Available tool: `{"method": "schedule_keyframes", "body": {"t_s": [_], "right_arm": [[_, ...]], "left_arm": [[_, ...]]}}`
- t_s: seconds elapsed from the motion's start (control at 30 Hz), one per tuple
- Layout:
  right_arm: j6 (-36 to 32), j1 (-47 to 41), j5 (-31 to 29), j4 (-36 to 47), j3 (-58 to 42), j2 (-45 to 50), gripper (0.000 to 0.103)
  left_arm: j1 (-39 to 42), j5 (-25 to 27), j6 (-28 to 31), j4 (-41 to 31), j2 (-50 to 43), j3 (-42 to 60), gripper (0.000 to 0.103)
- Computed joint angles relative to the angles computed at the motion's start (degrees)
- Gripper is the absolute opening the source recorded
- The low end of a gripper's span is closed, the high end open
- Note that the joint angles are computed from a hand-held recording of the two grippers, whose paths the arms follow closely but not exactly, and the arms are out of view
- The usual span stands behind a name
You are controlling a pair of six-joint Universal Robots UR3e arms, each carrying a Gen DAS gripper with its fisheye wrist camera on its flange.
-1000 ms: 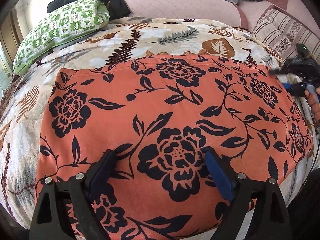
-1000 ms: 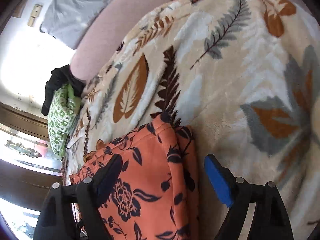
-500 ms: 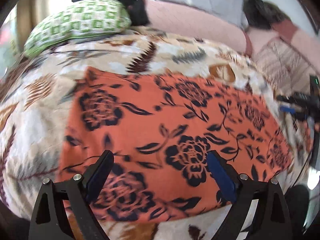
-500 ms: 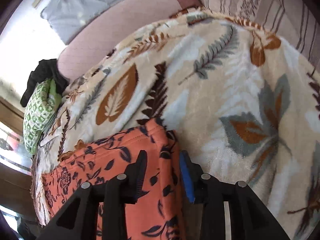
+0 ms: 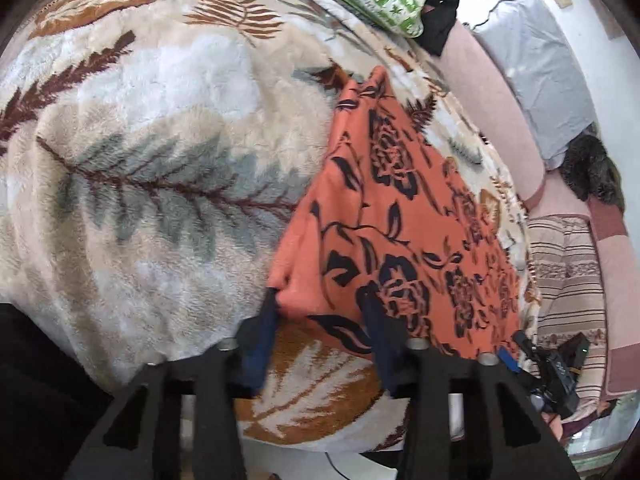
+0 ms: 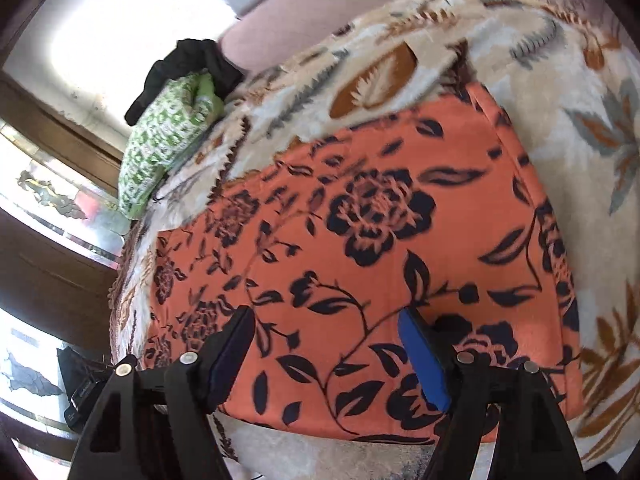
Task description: Fold small clothes
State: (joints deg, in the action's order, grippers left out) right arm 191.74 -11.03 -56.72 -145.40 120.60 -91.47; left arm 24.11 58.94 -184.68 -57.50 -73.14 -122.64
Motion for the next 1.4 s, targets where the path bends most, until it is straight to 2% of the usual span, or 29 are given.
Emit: {"method": "schedule_keyframes", "body": {"t_s": [0.07, 0.17, 0.23, 0.33, 0.4, 0.43, 0.47, 0.5, 0.6, 0.77, 0.83, 0.87, 0.9, 0.93, 1.03, 1.13, 1.17, 1.23, 1.3, 1.33, 1.37, 1.4], "right_arm": [[-0.6, -2.0, 2.2, -3.3, 3.8, -1.6, 0.077], [-2.7, -3.4, 3.8, -1.8, 4.6, -2.8, 0.077], [-3.1, -3.6, 4.0, -1.2, 4.7, -3.2, 0.077], [-3.4, -3.0, 3.5, -0.9, 3.8, -2.4, 0.077], [-4.6, -3.5, 3.9, 0.2, 3.7, -2.7, 0.077], [-5.2, -3.9, 4.3, 0.7, 3.7, -2.8, 0.077], [-5.6, -4.2, 4.7, 0.9, 3.8, -2.8, 0.077], [-5.9, -4.3, 5.1, 0.8, 4.1, -2.9, 0.078], [-7.1, -5.3, 6.5, 1.2, 4.7, -3.1, 0.078], [-8.2, -7.0, 8.9, 0.4, 6.6, -3.6, 0.078], [-8.6, -7.6, 9.7, -0.1, 7.6, -4.1, 0.078], [-8.7, -7.9, 10.1, -0.3, 8.0, -4.3, 0.078], [-9.1, -8.2, 10.4, -0.3, 8.2, -4.4, 0.078], [-9.4, -8.4, 10.7, 0.0, 8.3, -4.4, 0.078], [-10.2, -8.9, 11.4, 1.1, 8.3, -4.6, 0.078], [-9.9, -8.5, 10.8, 0.2, 8.3, -4.2, 0.078], [-9.2, -8.4, 10.7, -0.3, 8.3, -4.1, 0.078], [-7.9, -8.3, 10.7, 0.1, 8.2, -4.6, 0.078], [-8.4, -9.0, 11.2, 3.3, 7.4, -5.6, 0.078], [-8.6, -9.5, 11.6, 5.5, 6.7, -6.3, 0.078], [-8.8, -10.0, 12.2, 7.0, 6.0, -7.1, 0.078], [-8.5, -10.9, 13.2, 6.8, 5.9, -8.3, 0.078]], "left_arm": [[0.9, -1.0, 0.9, -1.1, 2.1, 0.0, 0.016], [-1.5, 3.1, 0.4, 1.9, 1.5, -1.4, 0.014], [-1.9, 3.6, -1.1, 4.8, -0.6, -3.8, 0.016], [-5.6, 7.2, -1.4, 1.3, -0.7, 2.3, 0.021], [-6.7, 7.6, -0.7, -1.4, -0.9, 7.0, 0.044], [-5.7, 6.2, -0.1, -1.3, -0.8, 8.3, 0.051], [-5.2, 5.5, -0.1, -0.1, -1.4, 9.9, 0.064], [-5.7, 6.1, -0.6, 2.1, -3.6, 12.3, 0.071], [-8.8, 9.3, -0.7, 6.1, -16.0, 23.3, 0.072], [-10.7, 8.8, 0.4, -0.1, -39.2, 46.4, 0.072], [-11.6, 9.2, 0.5, -1.8, -45.2, 52.4, 0.072], [-11.5, 8.3, 1.0, -5.2, -48.7, 56.7, 0.058], [-11.6, 8.8, 0.4, -8.1, -51.2, 60.1, 0.012], [-11.1, 7.2, 0.6, -9.5, -51.5, 61.0, 0.012], [-12.6, 9.4, 0.8, 0.3, -46.0, 55.6, 0.011], [-14.3, 15.1, -0.5, -2.9, -50.9, 57.9, 0.015], [-13.9, 14.2, -1.2, 0.6, -50.6, 55.2, 0.017], [-13.9, 14.7, -0.9, 1.4, -47.0, 52.2, 0.019], [-14.3, 15.7, 0.8, 0.9, -42.4, 49.6, 0.022], [-14.4, 16.6, 2.1, 2.8, -39.0, 46.4, 0.024], [-14.4, 16.9, 3.5, 5.3, -34.7, 42.0, 0.034], [-14.3, 16.9, 4.5, 6.8, -30.6, 38.1, 0.049]]}}
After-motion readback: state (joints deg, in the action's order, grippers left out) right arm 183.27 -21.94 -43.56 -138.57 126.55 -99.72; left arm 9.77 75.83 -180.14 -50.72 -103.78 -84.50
